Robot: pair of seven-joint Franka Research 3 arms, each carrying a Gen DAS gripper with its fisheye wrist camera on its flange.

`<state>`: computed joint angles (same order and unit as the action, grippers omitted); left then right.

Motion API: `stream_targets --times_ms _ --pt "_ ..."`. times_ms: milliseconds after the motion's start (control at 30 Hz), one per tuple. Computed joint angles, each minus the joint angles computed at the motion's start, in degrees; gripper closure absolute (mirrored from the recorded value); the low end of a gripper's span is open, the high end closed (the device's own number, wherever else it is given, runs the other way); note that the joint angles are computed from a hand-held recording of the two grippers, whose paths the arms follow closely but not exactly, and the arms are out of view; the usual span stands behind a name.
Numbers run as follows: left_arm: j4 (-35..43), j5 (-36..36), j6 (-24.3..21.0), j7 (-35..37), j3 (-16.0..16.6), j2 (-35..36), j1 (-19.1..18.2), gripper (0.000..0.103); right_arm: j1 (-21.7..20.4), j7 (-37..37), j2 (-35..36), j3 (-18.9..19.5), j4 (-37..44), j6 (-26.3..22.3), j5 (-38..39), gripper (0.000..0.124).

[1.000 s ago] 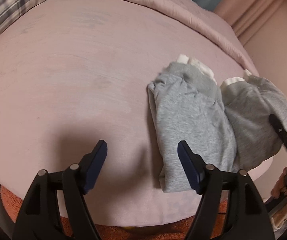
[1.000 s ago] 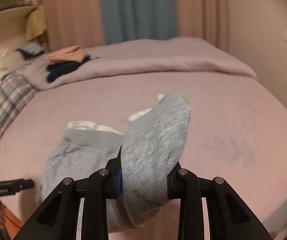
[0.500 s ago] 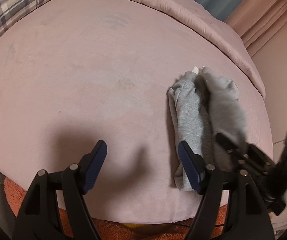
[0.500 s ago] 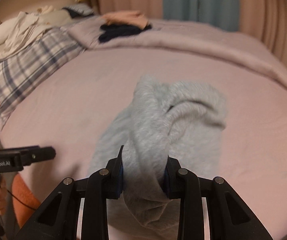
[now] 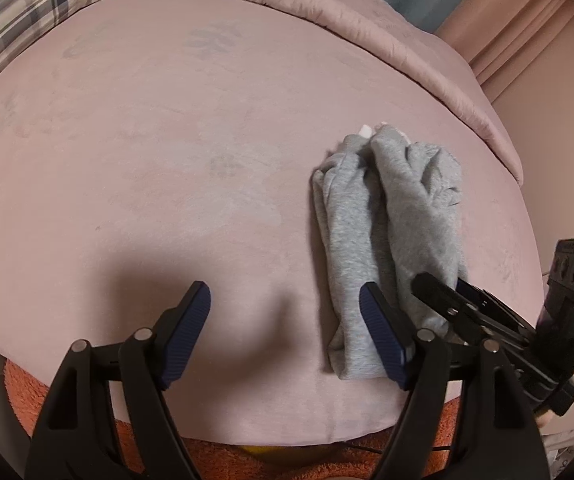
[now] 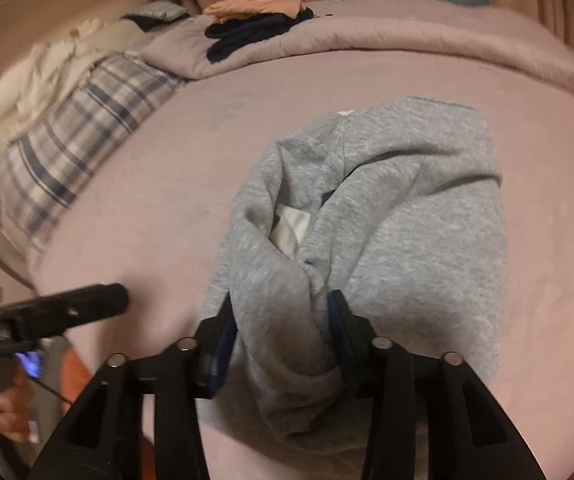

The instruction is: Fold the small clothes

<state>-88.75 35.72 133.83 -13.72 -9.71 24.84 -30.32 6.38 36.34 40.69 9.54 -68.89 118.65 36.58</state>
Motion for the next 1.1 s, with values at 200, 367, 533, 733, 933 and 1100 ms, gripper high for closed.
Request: stream_targets --times_ms 200,367,533,733,933,1100 --pt "2.8 2.7 1.6 -0.7 1.0 1.4 -0.5 0.021 -2.9 2.1 -0.4 0.2 1.9 -4.3 2.6 0.051" --pt "9.6 2.0 5.0 4.4 1.4 5.9 -0.4 0.020 -4.7 2.5 -3.0 -0.1 -1.6 2.4 7.6 0.043" --pt "19.2 0.3 8.4 10.5 2.6 13.2 -1.3 0.020 -3.8 7.3 -1.8 -1.9 -1.0 8.3 5.5 0.043" --pt "30.3 -10.3 4.5 19.8 1.2 22.6 -0.3 0.048 -4.6 11.5 -0.2 -1.6 0.6 7.5 3.0 0.043" --pt "17.5 -7.8 17.6 10.9 6.4 15.7 -2.9 0.082 -5.7 12.0 1.1 -1.3 2.4 5.3 1.8 0.043" --pt "14.9 -6.4 16.9 11.3 4.8 13.5 -3.2 0.082 -6.2 11.6 1.5 -0.8 3.2 4.7 1.9 0.043"
